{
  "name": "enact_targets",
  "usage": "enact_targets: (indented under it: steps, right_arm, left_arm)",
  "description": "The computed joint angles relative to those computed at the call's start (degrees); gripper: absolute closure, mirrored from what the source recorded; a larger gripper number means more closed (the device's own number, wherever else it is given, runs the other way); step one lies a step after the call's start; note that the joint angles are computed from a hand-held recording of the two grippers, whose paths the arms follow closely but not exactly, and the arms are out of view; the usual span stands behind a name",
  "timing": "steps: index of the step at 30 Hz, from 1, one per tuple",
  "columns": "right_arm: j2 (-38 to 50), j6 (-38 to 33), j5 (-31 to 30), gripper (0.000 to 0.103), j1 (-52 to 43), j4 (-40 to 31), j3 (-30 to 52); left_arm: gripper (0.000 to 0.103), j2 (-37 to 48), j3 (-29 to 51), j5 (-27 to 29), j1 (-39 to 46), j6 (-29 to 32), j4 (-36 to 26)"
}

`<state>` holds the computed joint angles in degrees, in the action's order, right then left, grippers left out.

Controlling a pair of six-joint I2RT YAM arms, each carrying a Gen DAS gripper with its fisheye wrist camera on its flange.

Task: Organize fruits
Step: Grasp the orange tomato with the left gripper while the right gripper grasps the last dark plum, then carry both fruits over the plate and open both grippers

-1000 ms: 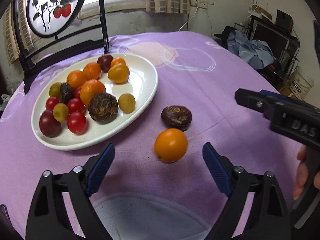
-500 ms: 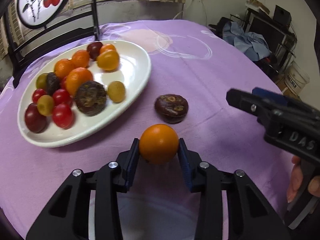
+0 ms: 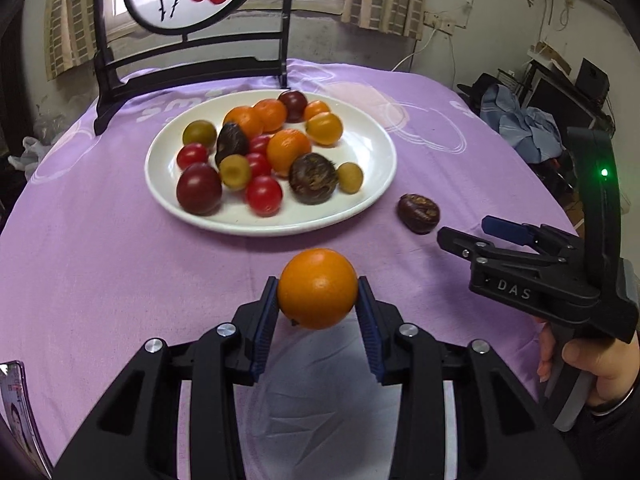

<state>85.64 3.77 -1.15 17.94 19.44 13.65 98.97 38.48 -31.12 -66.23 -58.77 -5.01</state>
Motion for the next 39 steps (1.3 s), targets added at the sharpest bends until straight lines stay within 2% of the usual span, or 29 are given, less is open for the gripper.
enact_targets:
  steps: [6, 10, 12, 13, 19, 22, 26, 31, 34, 39]
  right_arm:
    - [9.74, 2.67, 6.48, 0.032, 7.67, -1.6, 7.96]
    - [13.6, 4.47, 7.44, 0.033, 8.17, -0.17, 10.6]
    - [13.63, 4.64, 7.01, 0.057, 8.31, 0.89, 10.43]
    - [13.47, 4.57, 7.32, 0.062, 8.6, 0.69, 10.44]
    - [9.46, 5.02, 4.37, 0.062, 7.92, 0.63, 6.92]
    - [4.45, 4.84, 1.2, 0.062, 6.54, -0.22, 3.82]
    - [-6.54, 4.72, -1.91, 0.062, 4.69, -4.0, 0.52]
    - [-18.06, 4.6, -5.45, 0.062, 3.69, -10.62, 0.79]
    - [-17.88, 3.71, -4.29, 0.062, 4.94, -11.74, 3.85]
    - [-7.66, 3.68, -3.43, 0.062, 5.81, -9.17, 11.38]
  left_arm:
    - [0.065, -2.03, -2.25, -0.9, 0.62, 0.25, 1.44]
    - [0.065, -2.18, -3.21, 0.71, 1.86, 0.21, 2.78]
    - [0.065, -1.75, -3.16, 1.05, 2.19, 0.33, 3.0]
    - [0.065, -1.55, -3.18, 1.33, 2.35, 0.42, 3.24]
    - [0.065, -1.05, -3.37, 1.84, 2.67, 0.59, 3.98]
    - [0.065, -0.53, -2.68, 1.25, 2.3, 0.7, 3.5]
    - [0.065, -1.09, -1.56, -0.38, 1.49, 0.76, 1.21]
    - [0.065, -6.75, -1.18, -3.93, 2.7, 1.76, -2.97]
    - [0.065, -8.61, 0.29, -3.92, 6.16, 4.2, -4.78]
    - [0.065, -6.56, 4.02, -2.92, 12.32, 8.87, -5.03]
